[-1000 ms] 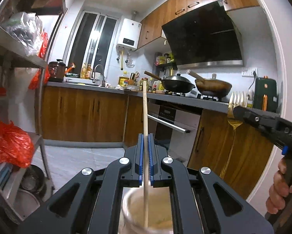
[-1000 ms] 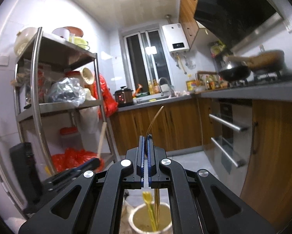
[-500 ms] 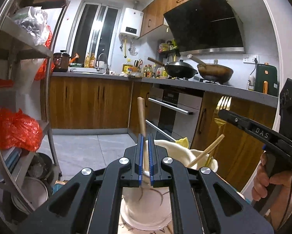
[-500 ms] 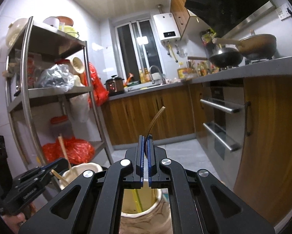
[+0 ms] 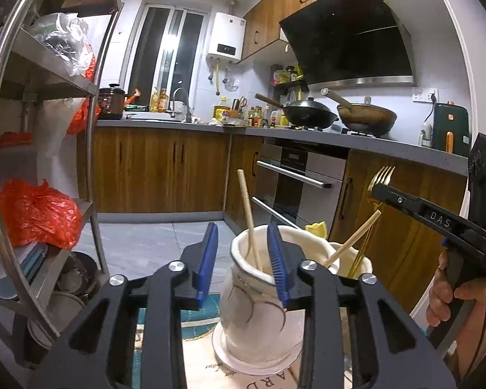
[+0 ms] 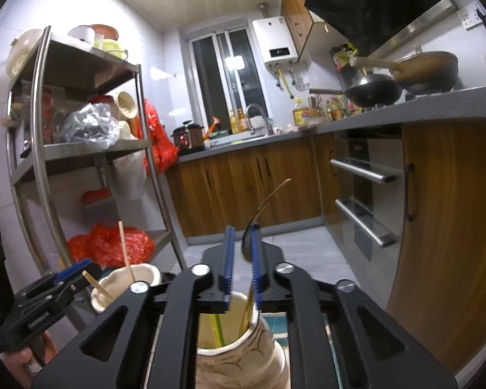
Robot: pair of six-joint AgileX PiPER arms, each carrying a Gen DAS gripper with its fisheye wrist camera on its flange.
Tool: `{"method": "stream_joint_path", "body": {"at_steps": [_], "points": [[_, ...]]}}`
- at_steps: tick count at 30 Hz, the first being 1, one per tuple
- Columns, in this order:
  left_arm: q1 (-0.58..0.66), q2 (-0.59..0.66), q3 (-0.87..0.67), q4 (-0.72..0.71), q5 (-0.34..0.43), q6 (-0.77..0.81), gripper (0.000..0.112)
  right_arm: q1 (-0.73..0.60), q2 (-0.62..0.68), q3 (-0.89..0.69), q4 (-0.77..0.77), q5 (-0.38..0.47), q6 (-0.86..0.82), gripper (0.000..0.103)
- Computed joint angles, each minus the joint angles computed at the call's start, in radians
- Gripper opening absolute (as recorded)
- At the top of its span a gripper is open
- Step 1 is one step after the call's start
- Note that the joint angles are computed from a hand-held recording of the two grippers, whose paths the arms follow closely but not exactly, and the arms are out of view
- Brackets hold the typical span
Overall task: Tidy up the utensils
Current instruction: 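Lift the chopstick and gold fork and lower them into the ceramic holder, then open both tools to drop the utensils and pull back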
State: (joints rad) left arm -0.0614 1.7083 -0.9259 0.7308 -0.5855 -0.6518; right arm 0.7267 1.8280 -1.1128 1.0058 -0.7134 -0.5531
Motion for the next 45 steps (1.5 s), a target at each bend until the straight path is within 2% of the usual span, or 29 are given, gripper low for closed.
{"method": "stream_joint_path", "body": {"at_steps": [2,6,9,11,15,17,20,23,26,28,31,38,41,45], "points": [[0.0,-0.015,0.005,0.002,0.032,-0.009,0.035,-0.003,0.005,-0.005,0.007,0.013,-0.008,0.022],[-0.001,-0.034,0.03,-0.052,0.043,0.039,0.05,-0.008,0.009,-0.011,0.02,0.036,-0.016,0.034],[0.001,-0.044,0.045,-0.072,0.04,0.07,0.051,0.001,0.007,-0.011,0.026,0.036,-0.039,0.041],[0.006,-0.046,0.053,-0.069,0.033,0.069,0.053,0.009,0.009,-0.014,0.041,0.031,-0.067,0.051],[0.013,-0.053,0.068,-0.074,0.033,0.081,0.055,0.023,0.01,-0.018,0.089,0.028,-0.119,0.054],[0.014,-0.058,0.079,-0.088,0.03,0.104,0.057,0.034,0.009,-0.017,0.121,0.018,-0.153,0.061],[0.007,-0.072,0.112,-0.137,0.019,0.161,0.068,0.056,0.008,-0.02,0.182,-0.01,-0.223,0.071],[0.001,-0.085,0.136,-0.157,0.017,0.191,0.072,0.082,0.002,-0.013,0.224,-0.036,-0.272,0.081],[-0.005,-0.1,0.179,-0.211,-0.009,0.249,0.088,0.104,-0.01,0.01,0.254,-0.053,-0.286,0.089],[-0.012,-0.112,0.206,-0.24,-0.016,0.285,0.091,0.115,-0.022,0.035,0.27,-0.066,-0.277,0.093],[-0.014,-0.122,0.225,-0.225,0.0,0.275,0.094,0.138,-0.045,0.077,0.305,-0.088,-0.27,0.095],[-0.01,-0.133,0.269,-0.089,0.047,0.175,0.096,0.173,-0.082,0.183,0.351,-0.102,-0.226,0.095],[-0.016,-0.128,0.28,-0.035,0.082,0.135,0.096,0.169,-0.092,0.219,0.379,-0.07,-0.21,0.095],[-0.012,-0.115,0.262,0.171,0.146,-0.077,0.096,0.154,-0.104,0.256,0.425,0.004,-0.202,0.095]]}}
